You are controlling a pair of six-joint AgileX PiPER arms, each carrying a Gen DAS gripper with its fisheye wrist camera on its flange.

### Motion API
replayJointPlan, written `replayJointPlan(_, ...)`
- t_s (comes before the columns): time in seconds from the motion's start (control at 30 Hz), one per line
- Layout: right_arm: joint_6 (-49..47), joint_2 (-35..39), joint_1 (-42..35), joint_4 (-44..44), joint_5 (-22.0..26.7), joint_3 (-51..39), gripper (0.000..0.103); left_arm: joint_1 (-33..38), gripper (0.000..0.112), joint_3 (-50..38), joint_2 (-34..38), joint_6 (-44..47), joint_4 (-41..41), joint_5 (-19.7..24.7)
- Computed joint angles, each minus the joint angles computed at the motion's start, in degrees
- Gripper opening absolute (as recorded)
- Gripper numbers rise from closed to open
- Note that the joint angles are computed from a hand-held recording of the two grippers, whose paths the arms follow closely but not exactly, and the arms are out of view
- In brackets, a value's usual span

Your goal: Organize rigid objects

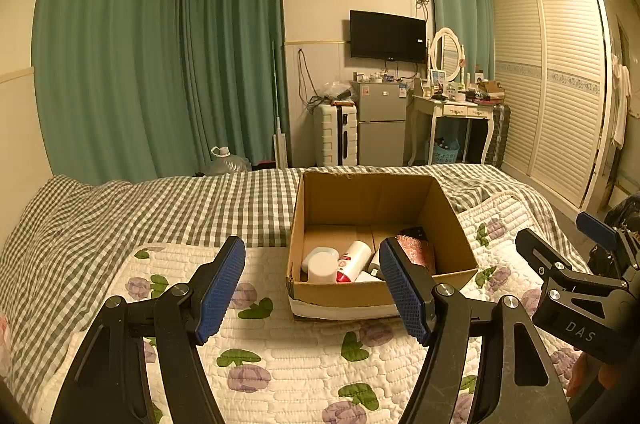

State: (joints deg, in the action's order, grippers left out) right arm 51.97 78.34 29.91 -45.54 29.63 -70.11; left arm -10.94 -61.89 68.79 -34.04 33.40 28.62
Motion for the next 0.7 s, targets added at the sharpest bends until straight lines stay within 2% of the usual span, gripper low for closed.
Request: replayJointPlan(0.7, -0.4, 0.3, 0.1, 0.6, 0.4, -0.1, 0.103, -0.1, 0.072, 0.2, -0.1, 0.2, -0.3, 0.1)
